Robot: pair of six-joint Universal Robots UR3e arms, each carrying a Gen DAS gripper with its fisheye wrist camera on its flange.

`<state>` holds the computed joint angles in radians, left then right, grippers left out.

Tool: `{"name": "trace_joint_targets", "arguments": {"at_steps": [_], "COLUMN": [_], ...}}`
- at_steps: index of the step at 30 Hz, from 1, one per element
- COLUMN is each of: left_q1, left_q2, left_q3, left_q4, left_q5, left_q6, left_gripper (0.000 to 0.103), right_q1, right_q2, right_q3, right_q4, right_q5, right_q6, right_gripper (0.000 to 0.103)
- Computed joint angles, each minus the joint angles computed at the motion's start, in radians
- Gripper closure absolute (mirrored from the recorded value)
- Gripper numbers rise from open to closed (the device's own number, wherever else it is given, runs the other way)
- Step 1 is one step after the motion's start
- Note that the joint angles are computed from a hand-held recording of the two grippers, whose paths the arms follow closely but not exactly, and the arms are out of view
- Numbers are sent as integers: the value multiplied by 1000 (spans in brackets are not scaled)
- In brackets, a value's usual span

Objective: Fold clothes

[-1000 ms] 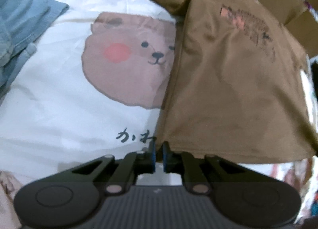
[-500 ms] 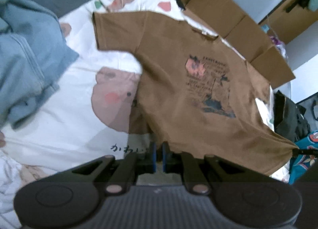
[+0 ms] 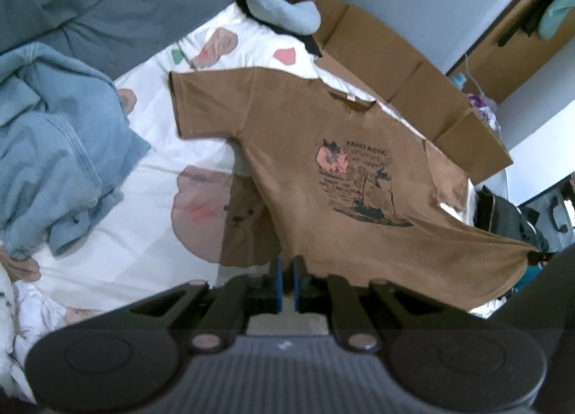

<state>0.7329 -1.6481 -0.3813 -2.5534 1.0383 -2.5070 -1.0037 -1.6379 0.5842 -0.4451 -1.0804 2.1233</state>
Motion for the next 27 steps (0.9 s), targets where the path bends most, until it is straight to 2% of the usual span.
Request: {"name": "trace_joint_targets", "arguments": {"at_steps": [4,9,18,27], "left_q1": [4,22,39,-8], "left_q2": [-24,50,194,280], "left_q3": [72,-85,-440,-742], "left_q4": [-36,20,144,322], "left_q5": [-3,26,115,201], "left_q6": [-12,1,28,-7], "left_gripper": [98,98,98,98], "right_q1": [-3,-9,-44,-19], "right_q2": [68,21,-186,-337], "right_q3": [-142,-52,398,829], "right_q4": [58,14,-139,-348], "right_q5": [10,-17,-161,-300], "right_q6": [9,19,26,123], "right_gripper": [97,97,97,97]}}
